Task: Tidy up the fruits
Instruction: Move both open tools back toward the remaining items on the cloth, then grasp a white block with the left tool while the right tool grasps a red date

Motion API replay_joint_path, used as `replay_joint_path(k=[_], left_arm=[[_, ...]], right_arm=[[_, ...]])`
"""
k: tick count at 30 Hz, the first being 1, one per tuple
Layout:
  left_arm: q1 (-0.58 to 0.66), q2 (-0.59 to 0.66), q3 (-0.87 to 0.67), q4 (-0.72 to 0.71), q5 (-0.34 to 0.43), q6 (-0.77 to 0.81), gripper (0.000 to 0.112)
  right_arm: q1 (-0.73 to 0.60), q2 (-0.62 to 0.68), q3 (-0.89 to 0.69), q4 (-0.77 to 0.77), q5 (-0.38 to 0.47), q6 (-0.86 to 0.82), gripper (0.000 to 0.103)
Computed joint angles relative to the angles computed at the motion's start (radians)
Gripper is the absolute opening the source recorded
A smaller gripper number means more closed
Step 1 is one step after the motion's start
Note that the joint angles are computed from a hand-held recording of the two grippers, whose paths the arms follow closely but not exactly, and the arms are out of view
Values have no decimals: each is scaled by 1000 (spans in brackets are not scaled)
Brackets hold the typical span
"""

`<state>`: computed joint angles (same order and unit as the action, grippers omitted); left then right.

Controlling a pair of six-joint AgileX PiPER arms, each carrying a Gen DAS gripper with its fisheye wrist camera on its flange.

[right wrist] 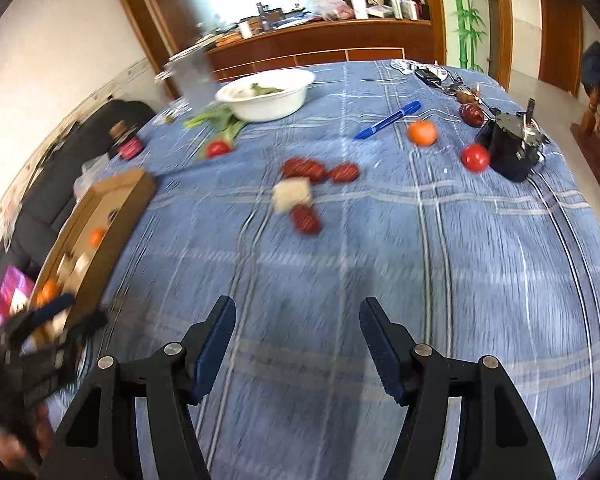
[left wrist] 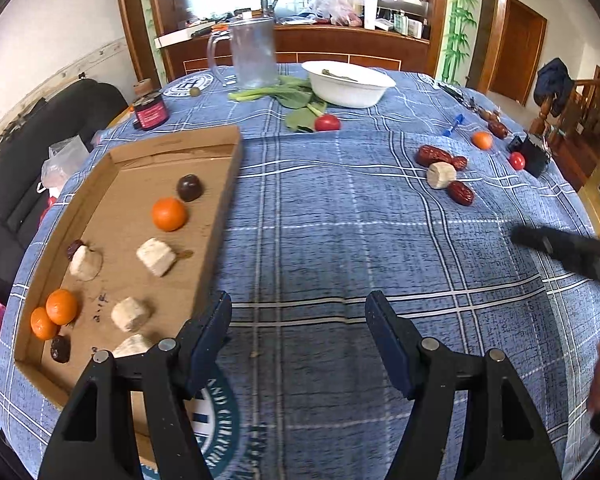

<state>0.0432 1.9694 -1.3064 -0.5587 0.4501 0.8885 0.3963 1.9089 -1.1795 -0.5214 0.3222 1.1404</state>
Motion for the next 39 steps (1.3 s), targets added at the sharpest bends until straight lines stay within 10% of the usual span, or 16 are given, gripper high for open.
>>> replay_joint_path(k=[9,12,14,26,32,34,39], left_arm=[[-63,44,-86,154,7,-188,69],[-92,76,-151,201,18,-245,69],[-121,110,-215,244,42,-296,69],[-288,427,-737,235,337,-458,68],[-349,589,-975,336,414,-610,59],[-357,574,-936,348,366,-589,36],[-326,540,-882,235,384,-476,33]], right_arm=[[-82,248,-333,183,76,-387,66],[-94,299,-390,245,101,-471,29],[-95,305,-386,223,88,-464,22],[-173,69,3,238,-127,-413,23],[-208,28,94,486,-195,-627,23],[-203,19,108,376,-202,-518,23],[-190,-1,135,102,-204,-226,23]])
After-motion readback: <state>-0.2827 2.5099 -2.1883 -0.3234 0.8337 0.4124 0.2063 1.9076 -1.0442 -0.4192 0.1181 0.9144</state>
